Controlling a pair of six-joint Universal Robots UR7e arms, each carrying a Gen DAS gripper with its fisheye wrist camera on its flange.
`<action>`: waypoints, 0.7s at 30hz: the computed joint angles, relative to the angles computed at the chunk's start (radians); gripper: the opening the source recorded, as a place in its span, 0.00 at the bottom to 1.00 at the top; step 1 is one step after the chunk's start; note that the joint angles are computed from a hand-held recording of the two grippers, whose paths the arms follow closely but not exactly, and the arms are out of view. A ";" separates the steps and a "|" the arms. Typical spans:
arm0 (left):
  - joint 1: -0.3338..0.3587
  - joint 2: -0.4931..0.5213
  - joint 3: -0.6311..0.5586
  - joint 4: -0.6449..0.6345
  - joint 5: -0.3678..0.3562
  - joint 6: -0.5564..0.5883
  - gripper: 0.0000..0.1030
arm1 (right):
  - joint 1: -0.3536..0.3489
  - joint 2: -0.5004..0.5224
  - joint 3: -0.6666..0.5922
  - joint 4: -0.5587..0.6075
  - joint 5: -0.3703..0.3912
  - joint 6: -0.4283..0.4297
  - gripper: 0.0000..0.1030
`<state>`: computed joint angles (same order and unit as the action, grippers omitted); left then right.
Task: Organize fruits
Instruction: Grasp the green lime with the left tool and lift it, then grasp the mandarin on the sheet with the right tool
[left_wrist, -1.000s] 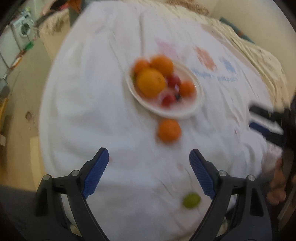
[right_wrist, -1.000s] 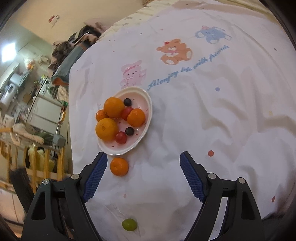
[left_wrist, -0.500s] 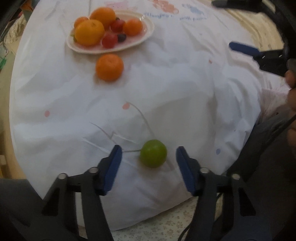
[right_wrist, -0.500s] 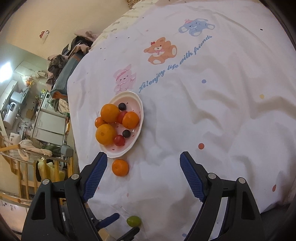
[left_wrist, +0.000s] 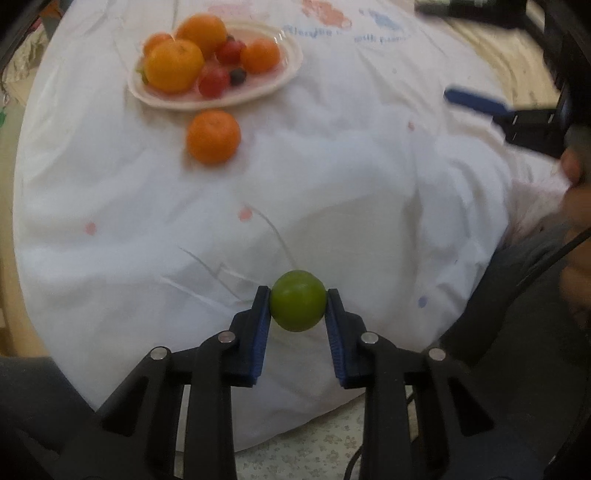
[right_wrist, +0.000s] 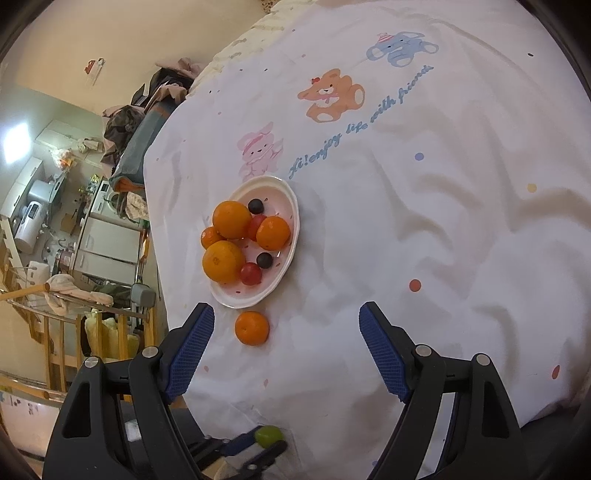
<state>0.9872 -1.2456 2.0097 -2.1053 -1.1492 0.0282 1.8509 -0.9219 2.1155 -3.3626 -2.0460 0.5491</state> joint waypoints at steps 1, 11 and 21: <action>-0.002 -0.006 -0.002 -0.004 0.001 0.003 0.25 | 0.000 0.002 -0.003 0.004 0.001 -0.001 0.81; 0.040 0.045 -0.183 -0.025 0.068 0.011 0.25 | -0.002 0.021 -0.031 0.062 -0.011 0.004 0.81; 0.098 0.114 -0.310 -0.069 0.101 0.033 0.25 | -0.015 0.061 -0.091 0.168 0.020 -0.012 0.81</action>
<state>1.0852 -1.1319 1.6997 -2.1746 -1.0478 0.0610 1.8358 -0.8610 2.0245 -3.1950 -2.0264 0.5376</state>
